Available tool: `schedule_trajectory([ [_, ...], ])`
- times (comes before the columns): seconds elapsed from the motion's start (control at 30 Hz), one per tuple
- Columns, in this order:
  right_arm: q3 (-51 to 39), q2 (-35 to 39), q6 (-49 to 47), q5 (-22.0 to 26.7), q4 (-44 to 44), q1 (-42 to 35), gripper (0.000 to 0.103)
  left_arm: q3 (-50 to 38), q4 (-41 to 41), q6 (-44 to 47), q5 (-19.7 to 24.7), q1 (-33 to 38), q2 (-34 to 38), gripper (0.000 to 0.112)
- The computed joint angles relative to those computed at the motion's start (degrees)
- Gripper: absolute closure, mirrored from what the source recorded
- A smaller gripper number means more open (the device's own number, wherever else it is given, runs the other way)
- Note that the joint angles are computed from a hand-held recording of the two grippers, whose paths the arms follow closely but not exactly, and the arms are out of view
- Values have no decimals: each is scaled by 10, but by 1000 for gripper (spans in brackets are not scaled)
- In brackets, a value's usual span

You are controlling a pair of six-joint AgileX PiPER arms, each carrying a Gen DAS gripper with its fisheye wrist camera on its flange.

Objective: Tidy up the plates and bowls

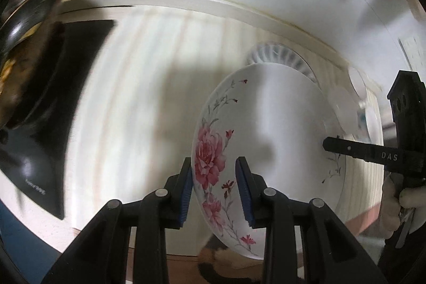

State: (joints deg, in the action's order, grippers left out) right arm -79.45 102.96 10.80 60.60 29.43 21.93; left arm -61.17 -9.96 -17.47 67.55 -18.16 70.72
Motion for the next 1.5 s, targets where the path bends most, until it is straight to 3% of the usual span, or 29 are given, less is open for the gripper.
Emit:
schedule_trajectory([
  [0.13, 133, -84, -15, -28, 11, -40, 84, -10, 14, -43, -18, -97, 36, 83],
  [0.3, 266, -152, -43, -54, 24, -87, 84, -8, 17, -49, -43, -158, 92, 83],
  [0.57, 374, -184, -98, -91, 58, -130, 84, -12, 46, -84, -41, -225, 126, 83],
  [1.5, 374, -191, -65, -83, 8, -123, 84, -31, 67, -117, -69, -291, 217, 83],
])
